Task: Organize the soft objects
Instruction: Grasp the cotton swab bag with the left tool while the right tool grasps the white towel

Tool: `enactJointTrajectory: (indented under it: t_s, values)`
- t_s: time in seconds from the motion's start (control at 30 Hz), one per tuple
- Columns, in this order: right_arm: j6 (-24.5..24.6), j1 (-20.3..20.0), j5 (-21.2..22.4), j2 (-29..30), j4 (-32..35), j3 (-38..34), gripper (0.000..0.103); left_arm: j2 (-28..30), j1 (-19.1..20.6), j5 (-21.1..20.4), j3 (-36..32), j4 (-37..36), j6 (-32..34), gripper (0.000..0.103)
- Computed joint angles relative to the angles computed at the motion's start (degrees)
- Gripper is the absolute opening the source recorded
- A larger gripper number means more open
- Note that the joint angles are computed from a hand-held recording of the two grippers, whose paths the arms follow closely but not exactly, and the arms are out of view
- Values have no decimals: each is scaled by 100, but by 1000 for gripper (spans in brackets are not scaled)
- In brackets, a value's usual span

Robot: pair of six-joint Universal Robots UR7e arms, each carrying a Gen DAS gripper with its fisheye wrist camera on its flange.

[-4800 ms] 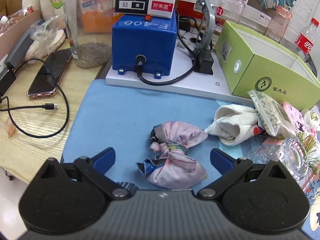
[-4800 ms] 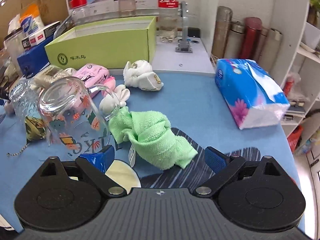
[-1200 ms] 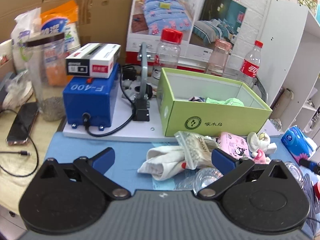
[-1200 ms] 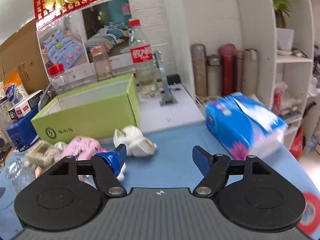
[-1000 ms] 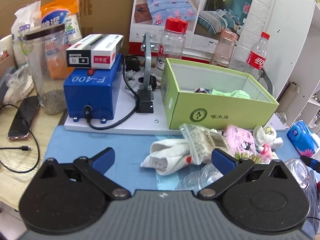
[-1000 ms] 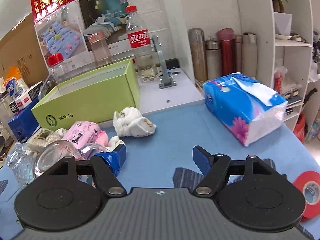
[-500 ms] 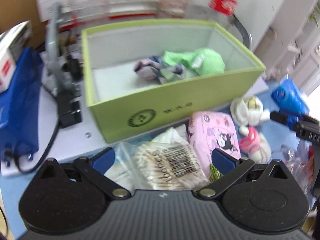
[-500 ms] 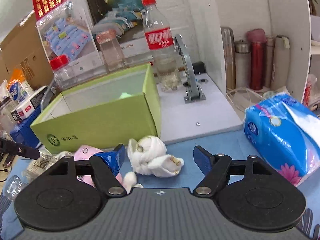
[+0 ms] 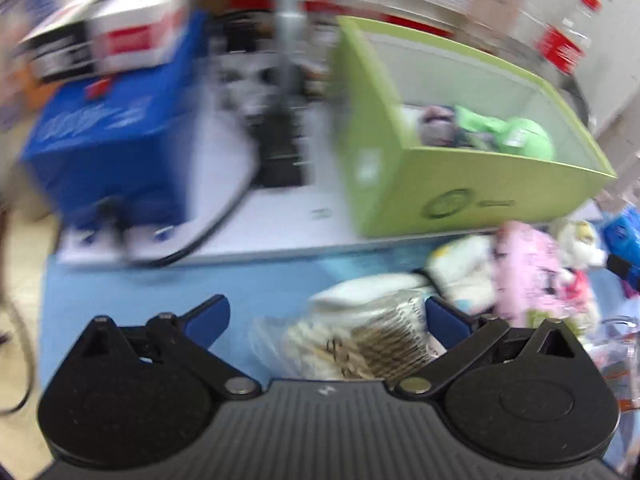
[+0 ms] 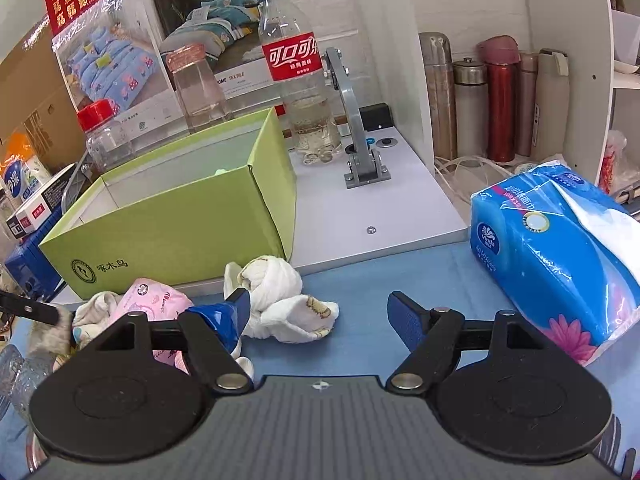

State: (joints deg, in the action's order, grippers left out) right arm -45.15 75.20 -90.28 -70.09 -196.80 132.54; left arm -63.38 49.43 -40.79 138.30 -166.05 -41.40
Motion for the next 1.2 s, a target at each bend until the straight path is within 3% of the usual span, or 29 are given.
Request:
enactJointTrajectory:
  t_s: [0.07, 0.17, 0.27, 0.4, 0.5, 0.73, 0.97, 1.1, 1.2]
  values:
    - [-34, 10, -25, 12, 19, 6, 62, -320, -81, 261, 317, 418, -686, 102]
    - [-90, 39, -65, -3, 58, 27, 62, -844, -197, 296, 778, 894, -1464, 102]
    - [-141, 92, -131, 12, 64, 14, 62, -1211, -463, 380, 1199, 868, -1934, 102]
    - [-232, 198, -161, 50, 154, -39, 63, -1125, -883, 265, 1531, -38, -1419, 102]
    - [-537, 258, -135, -24, 591, -110, 63, -780, -1114, 429, 1527, 16, -967, 102]
    - [-845, 643, -701, 412, 719, -525, 63, -335, -830, 517, 1254, -33, 513, 102]
    - [-1061, 925, -1631, 1251, 568, -1130, 63, -219, -680, 455, 1207, -233, 595, 102]
    - [-688, 716, -1628, 1098, 450, -1117, 65, -205, -765, 462, 1335, -517, 910, 102]
    - [-791, 601, -1454, 993, 404, -980, 66, -162, -771, 428, 1363, -652, 1261, 102]
